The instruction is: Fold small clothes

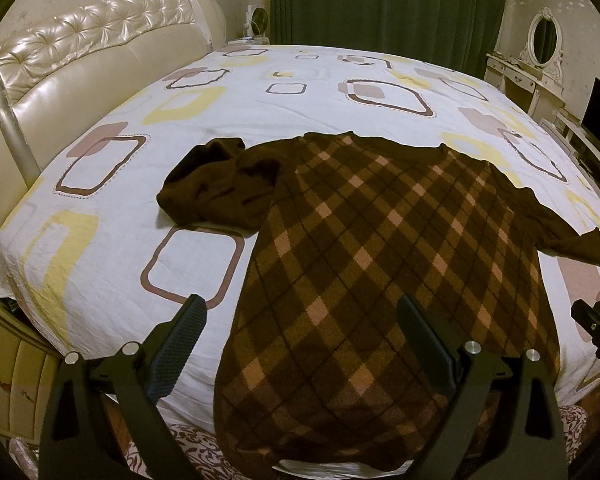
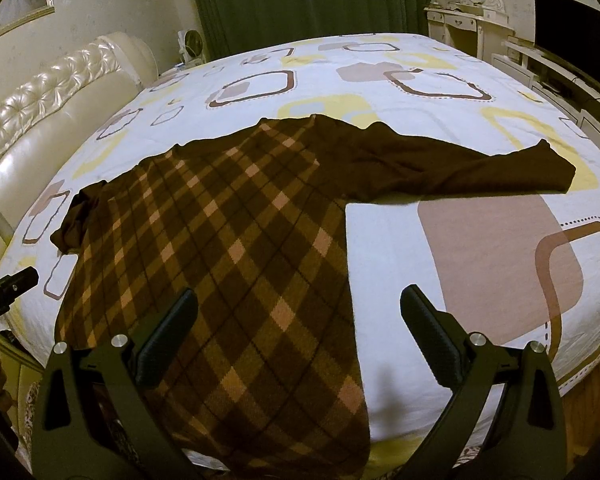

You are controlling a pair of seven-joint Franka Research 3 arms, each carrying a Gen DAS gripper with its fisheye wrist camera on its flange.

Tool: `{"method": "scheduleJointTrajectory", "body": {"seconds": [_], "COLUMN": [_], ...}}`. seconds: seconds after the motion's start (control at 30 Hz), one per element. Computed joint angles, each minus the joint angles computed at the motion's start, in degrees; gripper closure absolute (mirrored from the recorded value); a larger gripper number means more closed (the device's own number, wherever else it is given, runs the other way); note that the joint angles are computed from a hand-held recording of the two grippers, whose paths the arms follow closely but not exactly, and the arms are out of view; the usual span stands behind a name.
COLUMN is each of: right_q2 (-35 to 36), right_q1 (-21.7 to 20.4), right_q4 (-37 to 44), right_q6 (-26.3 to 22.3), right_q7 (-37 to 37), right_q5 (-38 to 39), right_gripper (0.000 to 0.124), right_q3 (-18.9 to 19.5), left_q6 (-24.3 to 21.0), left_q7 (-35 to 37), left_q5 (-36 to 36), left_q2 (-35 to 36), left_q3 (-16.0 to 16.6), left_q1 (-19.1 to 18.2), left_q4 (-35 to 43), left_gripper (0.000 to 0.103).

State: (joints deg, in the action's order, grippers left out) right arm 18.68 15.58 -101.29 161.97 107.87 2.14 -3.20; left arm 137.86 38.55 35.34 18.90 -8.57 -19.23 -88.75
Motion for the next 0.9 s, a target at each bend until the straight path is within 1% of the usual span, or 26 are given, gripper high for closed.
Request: {"method": "scheduleJointTrajectory", "body": {"seconds": [0.9], "right_q2": [0.22], "right_q1": [0.09], "right_q4": [-0.24], "right_q6": [-0.14], "right_q7": [-0.59], "right_q5": [0.33], "right_gripper": [0.023], "right_q3": [0.35], "left_q6": [0.55], "left_q7": [-0.39], "left_q5": [-0.17], "left_q2": [0.09], "left_q3": [-0.16], "left_q1": [-0.26], "left_q4": [-0.79], "left_gripper": [0.008]}}
